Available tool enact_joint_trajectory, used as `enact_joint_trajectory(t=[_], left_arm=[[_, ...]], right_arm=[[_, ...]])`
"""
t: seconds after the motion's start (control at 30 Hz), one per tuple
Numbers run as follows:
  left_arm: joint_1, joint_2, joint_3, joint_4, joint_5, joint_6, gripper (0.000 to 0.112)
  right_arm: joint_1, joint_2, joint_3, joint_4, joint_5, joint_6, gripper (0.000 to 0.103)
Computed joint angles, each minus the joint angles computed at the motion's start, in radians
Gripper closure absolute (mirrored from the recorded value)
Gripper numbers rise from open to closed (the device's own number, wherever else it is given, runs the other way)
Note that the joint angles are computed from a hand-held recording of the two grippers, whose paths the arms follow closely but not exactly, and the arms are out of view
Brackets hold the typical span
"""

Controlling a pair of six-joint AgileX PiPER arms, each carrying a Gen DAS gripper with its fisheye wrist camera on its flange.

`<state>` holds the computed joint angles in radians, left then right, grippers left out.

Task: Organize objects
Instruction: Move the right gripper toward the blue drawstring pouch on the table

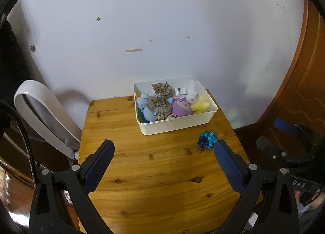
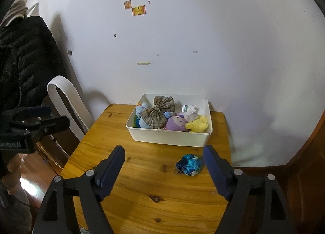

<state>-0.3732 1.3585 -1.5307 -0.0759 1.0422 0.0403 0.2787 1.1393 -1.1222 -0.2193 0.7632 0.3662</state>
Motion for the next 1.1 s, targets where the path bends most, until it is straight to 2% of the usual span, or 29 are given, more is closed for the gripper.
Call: enact_joint_trajectory(t=[0.33, 0.43, 0.6, 0.77, 0.97, 1.1], left_arm=[[0.059, -0.126, 0.248, -0.074, -0.126, -0.035, 0.013], [0.096, -0.109, 0.280, -0.128, -0.110, -0.010, 0.013], [0.078, -0.090, 0.318, -0.074, -0.124, -0.063, 0.013], [0.033, -0.105, 0.374, -0.015, -0.166, -0.109, 0.013], [0.008, -0.085, 0.414, 0.002, -0.191, -0.123, 0.013], [0.007, -0.066, 0.433, -0.020, -0.204, -0.110, 0.013]], right_arm=[[-0.050, -0.024, 0.080, 0.070, -0.019, -0.022, 0.023], [-0.074, -0.017, 0.104, 0.109, -0.025, -0.050, 0.023], [-0.094, -0.017, 0.163, 0.112, -0.055, -0.055, 0.023], [-0.185, 0.018, 0.219, 0.296, -0.120, -0.211, 0.023], [-0.243, 0.102, 0.257, 0.400, -0.183, -0.308, 0.023], [-0.257, 0.173, 0.269, 0.400, -0.236, -0.323, 0.023]])
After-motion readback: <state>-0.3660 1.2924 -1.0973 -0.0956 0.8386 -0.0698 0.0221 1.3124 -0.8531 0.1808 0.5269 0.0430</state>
